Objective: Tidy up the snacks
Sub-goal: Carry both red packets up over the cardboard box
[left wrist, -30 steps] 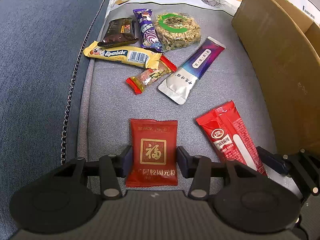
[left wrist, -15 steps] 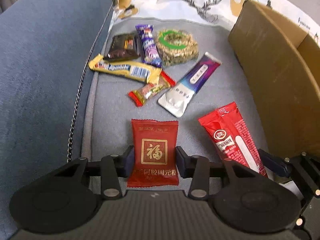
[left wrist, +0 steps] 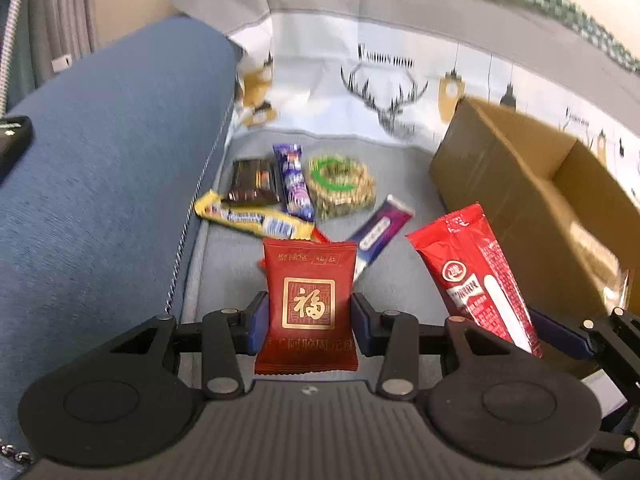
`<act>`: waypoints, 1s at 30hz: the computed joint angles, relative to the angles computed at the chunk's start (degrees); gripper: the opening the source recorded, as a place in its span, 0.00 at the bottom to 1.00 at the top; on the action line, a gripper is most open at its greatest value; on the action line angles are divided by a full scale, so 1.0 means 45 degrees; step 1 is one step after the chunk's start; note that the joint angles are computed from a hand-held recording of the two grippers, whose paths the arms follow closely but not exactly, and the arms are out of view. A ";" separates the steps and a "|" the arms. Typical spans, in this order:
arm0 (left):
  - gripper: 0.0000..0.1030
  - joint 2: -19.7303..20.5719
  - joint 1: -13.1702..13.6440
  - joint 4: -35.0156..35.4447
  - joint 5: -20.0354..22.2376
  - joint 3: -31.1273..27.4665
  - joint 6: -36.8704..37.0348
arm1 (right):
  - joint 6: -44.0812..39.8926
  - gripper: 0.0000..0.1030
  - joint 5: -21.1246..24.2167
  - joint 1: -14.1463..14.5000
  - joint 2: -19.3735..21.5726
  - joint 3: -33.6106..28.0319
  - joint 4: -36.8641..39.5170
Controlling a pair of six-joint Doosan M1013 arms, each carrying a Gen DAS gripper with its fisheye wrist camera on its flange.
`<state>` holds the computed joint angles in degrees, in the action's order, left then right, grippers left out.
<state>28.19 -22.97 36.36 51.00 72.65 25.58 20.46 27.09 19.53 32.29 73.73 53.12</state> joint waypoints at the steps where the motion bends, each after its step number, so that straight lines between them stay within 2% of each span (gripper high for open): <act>1: 0.46 -0.0054 -0.0031 0.0213 -0.0113 0.0081 -0.0206 | -0.0478 0.46 -0.0041 -0.0028 -0.0057 0.0086 0.0450; 5: 0.46 -0.0178 -0.0083 0.0594 -0.0390 0.0267 -0.0526 | -0.2036 0.46 -0.0181 -0.0144 -0.0253 0.0367 0.1911; 10: 0.46 -0.0270 -0.0091 0.0736 -0.0524 0.0415 -0.0733 | -0.4418 0.46 -0.0175 -0.0445 -0.0430 0.0534 0.4585; 13: 0.46 -0.0298 -0.0082 0.0772 -0.0637 0.0469 -0.0842 | -0.5169 0.46 -0.0173 -0.0664 -0.0489 0.0477 0.5716; 17: 0.46 -0.0264 -0.0083 0.0679 -0.0741 0.0440 -0.0668 | -0.6218 0.46 -0.0023 -0.1064 -0.0400 0.0060 0.7243; 20: 0.46 -0.0153 -0.0064 0.0438 -0.0661 0.0279 -0.0342 | -0.7010 0.46 -0.0339 -0.1336 -0.0217 -0.0394 0.8323; 25: 0.46 -0.0058 -0.0116 0.0517 -0.0666 0.0155 -0.0227 | -0.6594 0.46 -0.1181 -0.1724 0.0195 -0.1152 0.8727; 28: 0.46 0.0009 -0.0147 0.0555 -0.0637 0.0047 -0.0180 | -0.5267 0.46 -0.1724 -0.1859 0.0415 -0.1359 0.7765; 30: 0.46 0.0066 -0.0175 0.0599 -0.0597 -0.0064 -0.0170 | -0.3592 0.46 -0.2065 -0.1912 0.0518 -0.1547 0.6334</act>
<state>28.48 -23.76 39.06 48.32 72.36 24.82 4.29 17.80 10.93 34.62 66.76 81.62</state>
